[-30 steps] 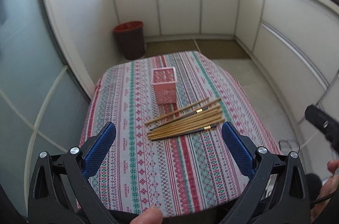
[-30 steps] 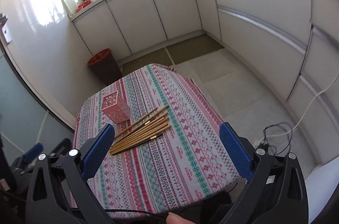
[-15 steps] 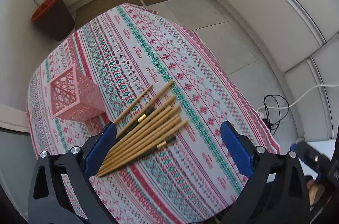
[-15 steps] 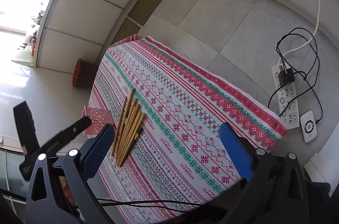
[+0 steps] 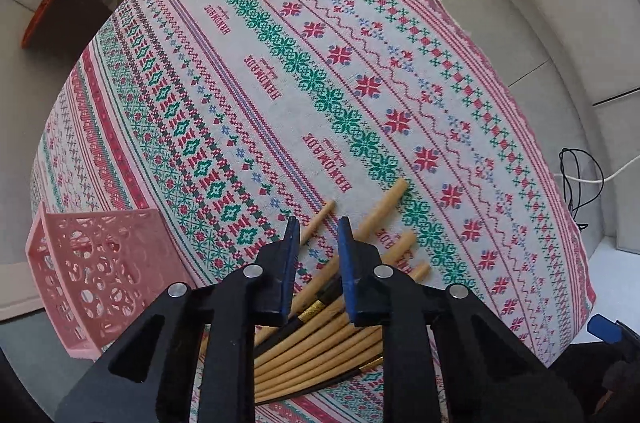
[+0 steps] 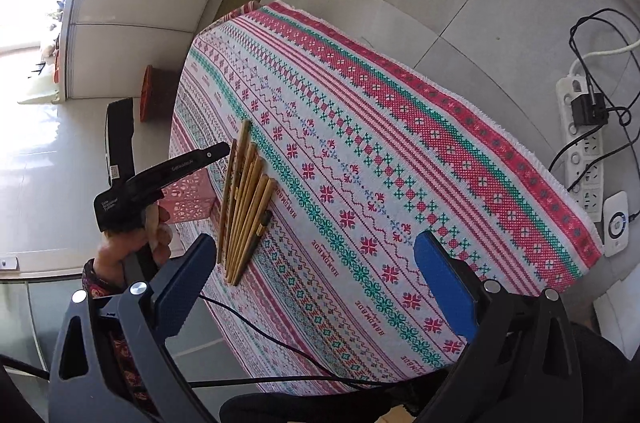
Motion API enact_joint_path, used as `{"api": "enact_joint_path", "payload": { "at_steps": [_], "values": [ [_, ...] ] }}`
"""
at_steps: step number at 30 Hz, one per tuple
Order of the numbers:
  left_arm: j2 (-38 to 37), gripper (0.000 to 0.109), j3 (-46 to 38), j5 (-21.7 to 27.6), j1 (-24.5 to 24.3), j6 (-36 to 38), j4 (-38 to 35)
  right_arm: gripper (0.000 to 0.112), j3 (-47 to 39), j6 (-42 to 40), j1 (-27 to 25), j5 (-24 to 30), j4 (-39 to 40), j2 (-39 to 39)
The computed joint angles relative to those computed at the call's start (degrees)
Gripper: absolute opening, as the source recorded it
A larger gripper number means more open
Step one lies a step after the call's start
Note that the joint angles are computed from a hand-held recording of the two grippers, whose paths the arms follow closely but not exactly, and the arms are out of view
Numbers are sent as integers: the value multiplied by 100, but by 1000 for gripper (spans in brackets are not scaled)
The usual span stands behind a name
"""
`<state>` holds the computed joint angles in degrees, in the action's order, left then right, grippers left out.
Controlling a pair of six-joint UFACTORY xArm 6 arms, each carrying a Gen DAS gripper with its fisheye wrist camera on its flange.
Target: Organize utensils
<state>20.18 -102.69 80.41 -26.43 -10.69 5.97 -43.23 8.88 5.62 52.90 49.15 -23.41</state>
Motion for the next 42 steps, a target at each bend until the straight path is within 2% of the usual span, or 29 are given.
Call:
{"api": "enact_joint_path", "payload": {
  "at_steps": [5,9,11,16,18,20,23,24,29,32,35,37,39,42],
  "values": [
    [118,19,40,-17,182,170,-245,96,-38,22,54,-27,-75,60],
    [8,17,360,-360,348,413,-460,96,-32,60,52,-47,-218,23],
    [-221,15,765,-701,360,447,-414,96,-30,124,75,-87,-340,10],
    [-1449,11,2538,-2070,217,243,13,96,-55,441,135,-194,-793,-27],
    [-2010,11,3037,-2469,208,189,-4,96,-83,514,213,-260,-950,-51],
    [-2714,11,3487,-2687,216,303,-150,96,-221,532,353,-325,-1135,8],
    [-3724,10,3968,-2669,175,385,-301,96,-694,563,611,-358,-1245,392],
    [-3851,9,3936,-2686,8,177,-191,96,-924,537,687,-326,-1241,601],
    [-5432,8,4608,-2965,-103,-410,-42,96,-2649,691,1177,-6,-1735,2154],
    [-6010,4,4884,-3316,107,-456,-239,87,-3560,1089,1362,241,-2245,2972],
    [-6524,4,5121,-3575,189,-475,-421,63,-4273,1336,1375,659,-2179,3632],
    [-6736,4,5209,-3730,224,-495,-395,53,-4492,1656,1377,715,-2227,3872],
    [-6918,4,5303,-3923,314,-280,-703,40,-4607,1825,1395,678,-2224,4020],
    [-7154,4,5442,-4115,411,-73,-908,29,-4931,2189,1440,828,-2412,4301]
  ]
}}
